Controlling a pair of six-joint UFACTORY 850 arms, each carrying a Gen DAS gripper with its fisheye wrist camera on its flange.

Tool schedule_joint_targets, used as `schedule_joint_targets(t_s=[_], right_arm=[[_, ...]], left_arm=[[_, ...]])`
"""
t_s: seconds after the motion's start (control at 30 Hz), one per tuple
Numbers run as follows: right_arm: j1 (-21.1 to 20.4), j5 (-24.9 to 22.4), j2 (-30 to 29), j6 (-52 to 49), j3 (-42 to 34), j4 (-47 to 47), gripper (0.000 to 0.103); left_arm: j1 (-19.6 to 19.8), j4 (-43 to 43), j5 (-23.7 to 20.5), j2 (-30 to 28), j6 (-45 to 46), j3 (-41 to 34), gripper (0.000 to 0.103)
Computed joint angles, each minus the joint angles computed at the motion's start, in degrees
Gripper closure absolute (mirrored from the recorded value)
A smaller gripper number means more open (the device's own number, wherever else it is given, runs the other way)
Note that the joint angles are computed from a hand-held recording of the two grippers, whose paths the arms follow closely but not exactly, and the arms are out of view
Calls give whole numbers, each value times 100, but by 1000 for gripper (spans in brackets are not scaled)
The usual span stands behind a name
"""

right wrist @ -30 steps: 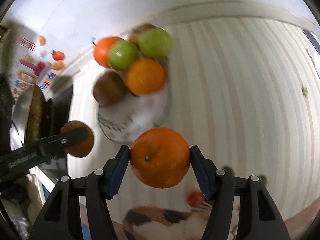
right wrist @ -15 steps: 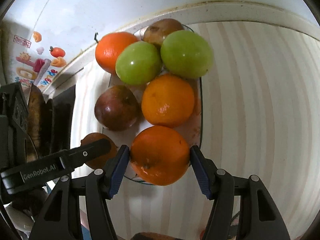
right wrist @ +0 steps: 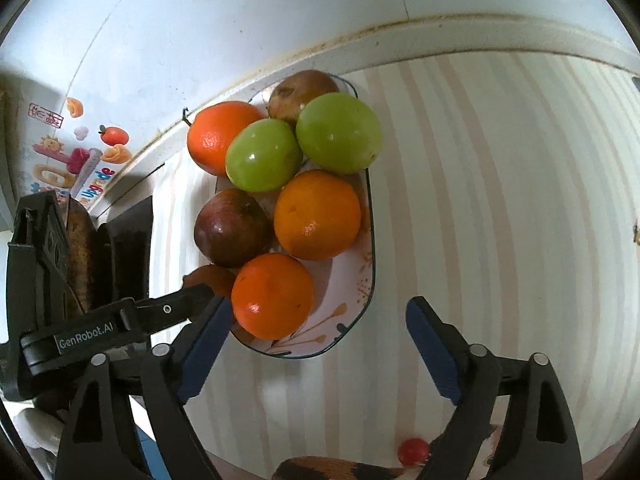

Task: Organize fruits
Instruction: 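Lower the brown fruit and tangerine onto the plate and open both grippers, then lift both grippers back toward the cat mat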

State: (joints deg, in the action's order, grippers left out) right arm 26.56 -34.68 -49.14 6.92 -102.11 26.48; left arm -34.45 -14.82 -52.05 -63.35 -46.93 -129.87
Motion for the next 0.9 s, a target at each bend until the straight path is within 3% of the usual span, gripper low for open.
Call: schedule_joint_targets(t_s=[0.1,0.2,0.3,0.43,0.7,0.9], right_arm=[[39,63,99,222,76,-259,11],[138,47,263,976,129,-1220,6],[267,93,538,1713,304,-2242,6],[438,40,976,2433,621,-3251,4],[747,178,1890,3218,1372,-4225,4],[970,226,2615,3787,1920,-4704,4]], left_arm=[[-5,47,14,45,0,-9,34],[-64,440,-56,192,-83,24,32],[-201,1118,-257,390,-260,72,17],[-449,2008,-413,830,-569,462,17],[-882,3031,-347,1806,-1343,1596,17],[-1164,3682,-332,2265,-1747,1842,17]])
